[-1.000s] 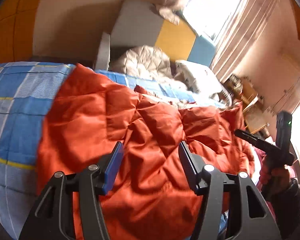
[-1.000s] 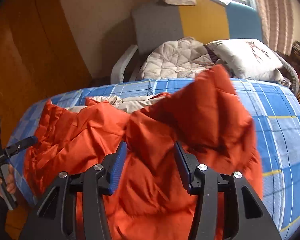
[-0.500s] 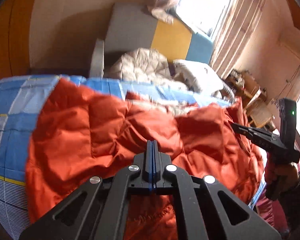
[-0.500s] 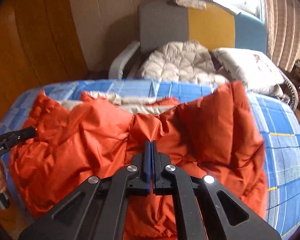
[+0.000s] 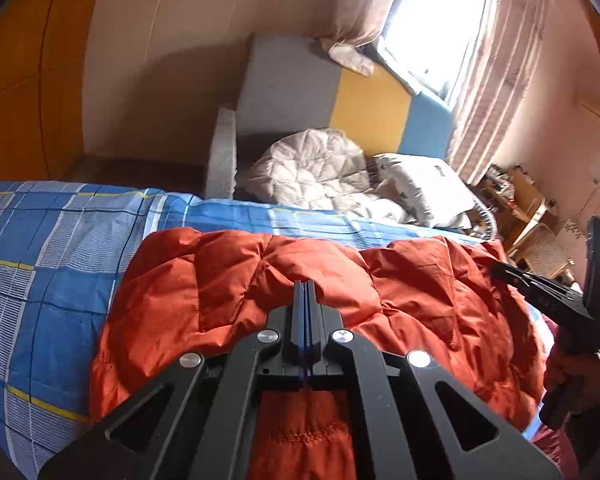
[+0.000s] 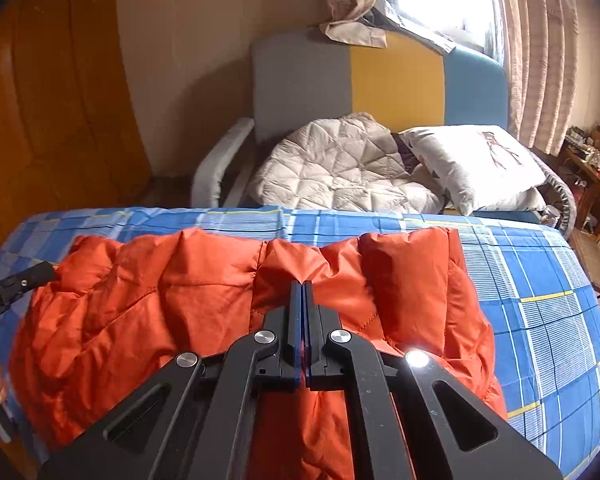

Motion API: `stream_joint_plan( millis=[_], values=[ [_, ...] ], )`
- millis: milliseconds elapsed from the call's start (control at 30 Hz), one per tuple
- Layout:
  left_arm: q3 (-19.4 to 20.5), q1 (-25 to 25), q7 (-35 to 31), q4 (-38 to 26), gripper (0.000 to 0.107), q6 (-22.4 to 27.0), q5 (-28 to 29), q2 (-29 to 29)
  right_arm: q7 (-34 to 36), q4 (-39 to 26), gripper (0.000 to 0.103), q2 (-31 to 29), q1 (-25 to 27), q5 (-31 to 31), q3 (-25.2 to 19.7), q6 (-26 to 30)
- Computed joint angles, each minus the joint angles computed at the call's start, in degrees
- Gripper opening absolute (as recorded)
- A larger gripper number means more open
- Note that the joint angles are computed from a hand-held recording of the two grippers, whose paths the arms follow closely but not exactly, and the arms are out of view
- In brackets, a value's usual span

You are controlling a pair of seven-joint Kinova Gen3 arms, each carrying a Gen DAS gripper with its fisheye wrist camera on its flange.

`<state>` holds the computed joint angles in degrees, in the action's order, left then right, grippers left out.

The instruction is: Fold large clothes

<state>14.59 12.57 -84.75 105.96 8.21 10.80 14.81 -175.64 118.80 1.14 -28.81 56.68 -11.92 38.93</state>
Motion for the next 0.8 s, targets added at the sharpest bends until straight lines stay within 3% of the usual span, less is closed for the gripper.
stream_joint_plan(
  millis=[167,267,500,800],
  values=[
    [-9.3,8.5,6.2,-3.7,0.0,2.2,-4.4,4.4,-2.0,-1.3,0.001,5.0,-0.8,2.3,1.6,0.8],
    [-10.9,10.0,8.6,-5.7,0.0,3.7,-6.5,7.0,-2.5,-1.8,0.001,7.9,-1.5,2.5,3.1,0.5],
    [-8.4,7.8,9.6,-6.6,0.0,2.9,-7.5,11.3,-4.3,-2.0,0.001,12.0,-3.6,3.3,6.2,-0.8],
    [-3.9,3.9,8.1,-4.1,0.0,-2.3,-5.7,13.2,-10.4,0.1,0.001,14.9,-3.7,7.5,10.1,-8.0]
  ],
)
